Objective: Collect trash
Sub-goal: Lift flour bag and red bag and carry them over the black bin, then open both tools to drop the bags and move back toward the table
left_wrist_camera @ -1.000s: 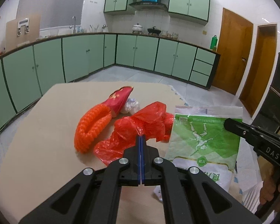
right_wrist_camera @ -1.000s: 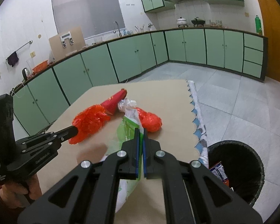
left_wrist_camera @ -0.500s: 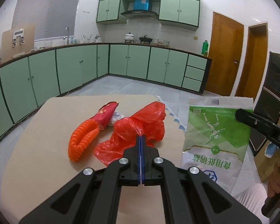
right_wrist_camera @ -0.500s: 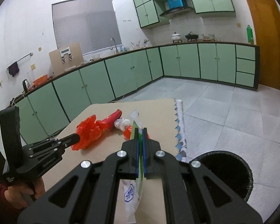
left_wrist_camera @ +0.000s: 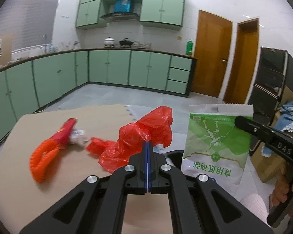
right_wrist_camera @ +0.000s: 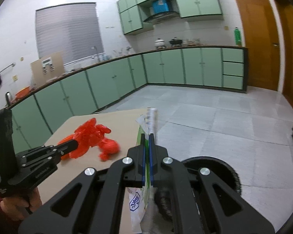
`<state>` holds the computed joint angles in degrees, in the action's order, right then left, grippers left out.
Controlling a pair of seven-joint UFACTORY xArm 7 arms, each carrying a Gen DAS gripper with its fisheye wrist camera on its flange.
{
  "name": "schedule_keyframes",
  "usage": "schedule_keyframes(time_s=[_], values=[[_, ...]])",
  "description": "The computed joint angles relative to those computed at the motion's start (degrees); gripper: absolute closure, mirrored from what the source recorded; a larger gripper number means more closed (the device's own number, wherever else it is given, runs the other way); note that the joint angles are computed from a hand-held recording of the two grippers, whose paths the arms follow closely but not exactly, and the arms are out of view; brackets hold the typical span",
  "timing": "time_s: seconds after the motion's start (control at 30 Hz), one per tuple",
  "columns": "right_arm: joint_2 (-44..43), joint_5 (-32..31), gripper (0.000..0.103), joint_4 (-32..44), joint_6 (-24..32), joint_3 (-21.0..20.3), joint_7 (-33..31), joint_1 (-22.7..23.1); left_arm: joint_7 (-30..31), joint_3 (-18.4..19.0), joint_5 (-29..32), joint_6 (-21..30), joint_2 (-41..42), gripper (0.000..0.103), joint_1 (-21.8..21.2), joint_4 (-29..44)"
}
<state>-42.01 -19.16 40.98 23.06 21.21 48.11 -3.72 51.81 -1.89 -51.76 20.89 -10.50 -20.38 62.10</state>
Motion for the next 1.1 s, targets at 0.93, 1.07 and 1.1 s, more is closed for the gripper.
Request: schedule_keyframes(time_s=[0.93,1.07,1.1], values=[[1.3,-0.9,0.101,-14.2,-1.7,-7.0,0.7,-10.8,-16.9,-15.2,18.3,-5.5,26.3,0.103,-3.3,17.9],[4.6,-1.6,0.101,-14.1,-3.3,-7.5,0.9,-11.9,-21.7,-15.6,23.7,-3.7,30.1,0.103,-3.4,21.1],[5.7,-1.8,0.101,-13.8,-3.5,-7.7,0.8,-12.0,-22.9,-15.7,24.8,-3.2,30.9,0.103,-3.4,21.9]])
